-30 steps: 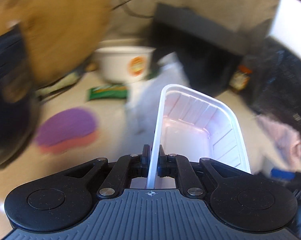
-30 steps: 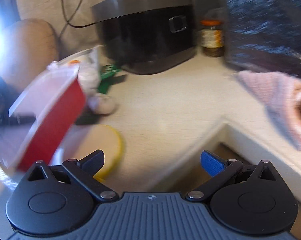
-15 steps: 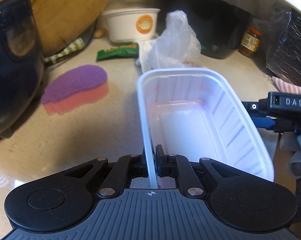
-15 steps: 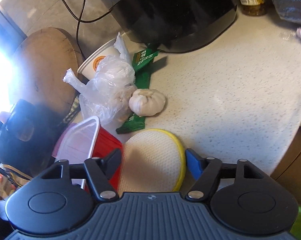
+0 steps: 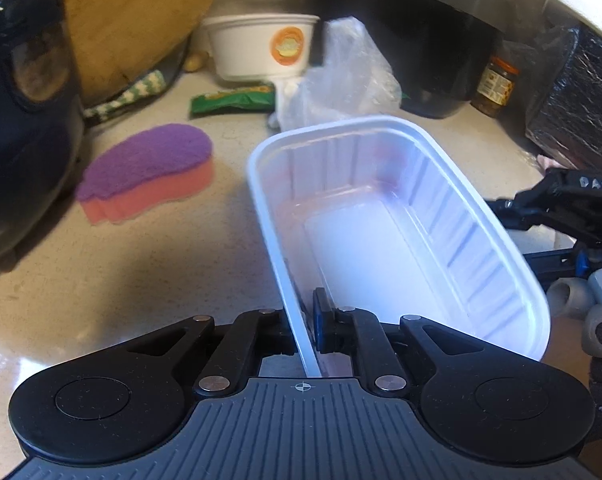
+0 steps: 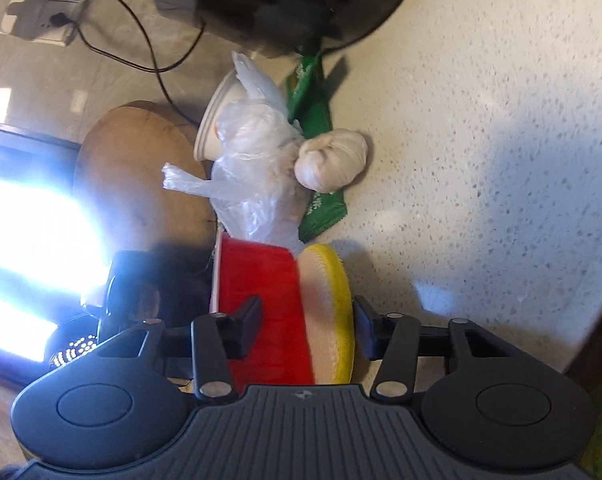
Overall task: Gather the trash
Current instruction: 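Lift the tray with the left tool while the right tool grasps the yellow scrubber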
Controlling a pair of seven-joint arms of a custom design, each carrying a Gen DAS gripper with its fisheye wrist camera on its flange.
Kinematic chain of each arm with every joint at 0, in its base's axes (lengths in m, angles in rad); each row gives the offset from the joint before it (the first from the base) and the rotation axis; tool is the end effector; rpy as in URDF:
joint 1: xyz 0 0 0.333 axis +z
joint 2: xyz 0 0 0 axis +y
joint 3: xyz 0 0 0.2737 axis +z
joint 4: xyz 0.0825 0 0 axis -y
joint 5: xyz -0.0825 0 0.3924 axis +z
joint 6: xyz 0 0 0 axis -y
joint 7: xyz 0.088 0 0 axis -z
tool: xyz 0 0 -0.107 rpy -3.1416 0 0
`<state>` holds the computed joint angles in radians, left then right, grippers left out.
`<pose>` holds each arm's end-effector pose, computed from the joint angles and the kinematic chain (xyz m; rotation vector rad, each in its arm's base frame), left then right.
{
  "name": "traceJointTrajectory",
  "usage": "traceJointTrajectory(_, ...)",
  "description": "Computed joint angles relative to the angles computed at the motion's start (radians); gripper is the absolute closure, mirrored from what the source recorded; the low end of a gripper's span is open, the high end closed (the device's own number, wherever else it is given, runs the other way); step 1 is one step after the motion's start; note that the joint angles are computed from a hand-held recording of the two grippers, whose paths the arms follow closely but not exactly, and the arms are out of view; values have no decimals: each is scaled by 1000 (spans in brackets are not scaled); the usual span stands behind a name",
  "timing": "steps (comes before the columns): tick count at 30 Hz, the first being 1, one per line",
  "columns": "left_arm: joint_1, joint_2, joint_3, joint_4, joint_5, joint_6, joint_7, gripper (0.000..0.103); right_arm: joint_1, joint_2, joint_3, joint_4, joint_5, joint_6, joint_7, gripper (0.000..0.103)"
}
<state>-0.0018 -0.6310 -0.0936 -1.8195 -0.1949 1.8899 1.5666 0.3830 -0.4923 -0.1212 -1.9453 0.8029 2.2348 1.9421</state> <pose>0.3709 -0.0690 0.7997 -1.7791 1.9658 -0.8456 0.4442 0.1244 0.7356 -1.1658 1.7013 0.4962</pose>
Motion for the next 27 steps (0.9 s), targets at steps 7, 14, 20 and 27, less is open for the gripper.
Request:
traceJointTrajectory(7, 15, -17, 11, -13, 1, 4, -17, 93, -23, 57, 46, 94, -120, -76, -16, 88)
traceJointTrajectory(14, 2, -40, -7, -39, -11, 52, -27, 95, -72, -65, 74, 55, -321, -54, 11, 89)
traceJointTrajectory(20, -6, -27, -22, -28, 9, 54, -37, 93, -130, -178, 83, 15, -519, -90, 85, 89)
traceJointTrajectory(27, -48, -17, -35, -30, -27, 31, -57, 93, -110, -232, 53, -29, -558, -99, 103, 86)
